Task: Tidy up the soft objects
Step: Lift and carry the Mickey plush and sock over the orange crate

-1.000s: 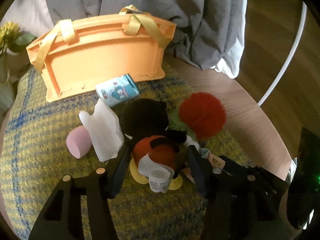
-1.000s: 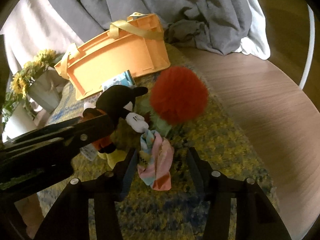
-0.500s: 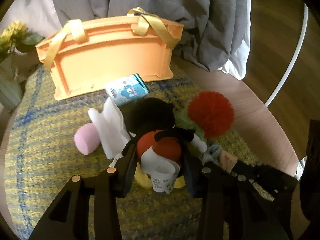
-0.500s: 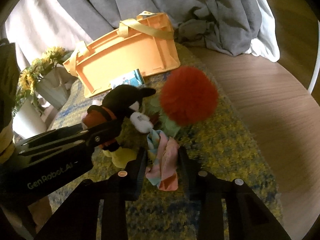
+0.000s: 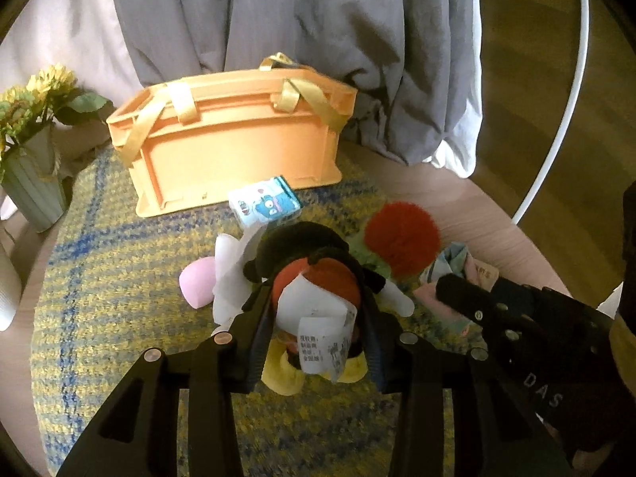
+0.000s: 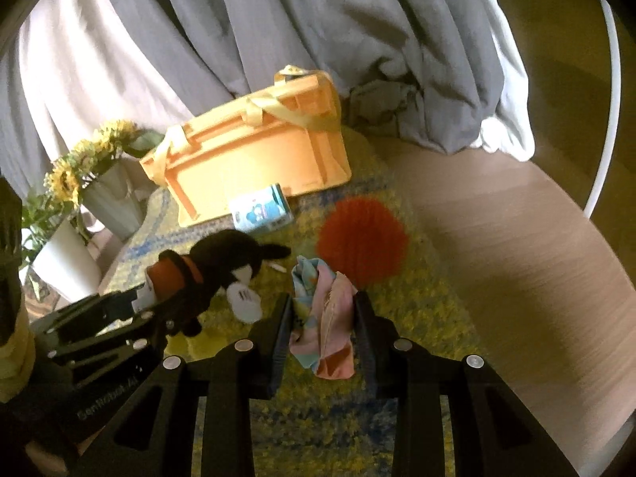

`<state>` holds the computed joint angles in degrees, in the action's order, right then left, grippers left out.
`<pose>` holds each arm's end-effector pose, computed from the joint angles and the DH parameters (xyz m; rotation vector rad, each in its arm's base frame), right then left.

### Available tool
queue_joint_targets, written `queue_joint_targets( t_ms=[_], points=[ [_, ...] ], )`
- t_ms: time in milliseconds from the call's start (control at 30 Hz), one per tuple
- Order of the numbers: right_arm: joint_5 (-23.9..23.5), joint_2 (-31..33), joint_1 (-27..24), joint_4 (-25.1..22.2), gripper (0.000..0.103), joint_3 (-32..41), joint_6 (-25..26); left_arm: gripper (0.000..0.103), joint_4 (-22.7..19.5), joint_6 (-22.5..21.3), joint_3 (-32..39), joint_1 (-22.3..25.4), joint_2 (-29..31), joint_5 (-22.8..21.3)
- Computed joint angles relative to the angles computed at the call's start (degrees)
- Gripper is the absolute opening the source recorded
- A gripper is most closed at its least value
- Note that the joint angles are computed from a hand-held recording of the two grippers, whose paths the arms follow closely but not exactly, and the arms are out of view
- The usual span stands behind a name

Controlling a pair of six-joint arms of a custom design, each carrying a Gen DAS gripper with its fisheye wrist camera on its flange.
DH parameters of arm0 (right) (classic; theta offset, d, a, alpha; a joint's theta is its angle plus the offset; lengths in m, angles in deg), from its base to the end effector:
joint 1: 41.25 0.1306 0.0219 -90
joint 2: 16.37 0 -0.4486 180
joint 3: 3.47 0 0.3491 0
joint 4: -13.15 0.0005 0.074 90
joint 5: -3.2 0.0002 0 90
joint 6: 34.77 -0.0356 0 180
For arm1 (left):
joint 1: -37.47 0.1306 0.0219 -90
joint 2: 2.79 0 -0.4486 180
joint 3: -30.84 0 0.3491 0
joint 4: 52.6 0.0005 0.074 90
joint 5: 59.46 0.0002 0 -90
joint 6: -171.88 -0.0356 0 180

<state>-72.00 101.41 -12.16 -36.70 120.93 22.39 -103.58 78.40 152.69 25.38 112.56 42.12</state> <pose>0.5785 0.3109 0.4933 0.2048 2.2989 0.2561 0.6226 -0.1412 0.4991 0.4167 2.3111 -0.3111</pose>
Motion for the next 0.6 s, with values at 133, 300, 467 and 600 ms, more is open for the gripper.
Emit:
queue_joint_targets(
  t_ms=[133,300,467,600],
  points=[
    [1.10,-0.53,0.24,-0.11,0.032,1.06,0.82,0.039,2.25,-0.07,-1.19,-0.03,-1.43,0.54],
    [3.24,-1.32,0.51,0.42,0.032,2.27,1.46,0.039,4.91,0.23,-1.68,0.20,-2.96,1.55],
    [4.68,-1.29,0.81,1.02,0.032,4.10,2.78,0.039,6.99,0.64,-1.29,0.67,-4.01,1.80],
    [6.08,-1.08,1.28,1.62,0.032,5.75,4.23,0.039,8.10,0.79,-0.79,1.16,-4.54,1.70]
  ],
)
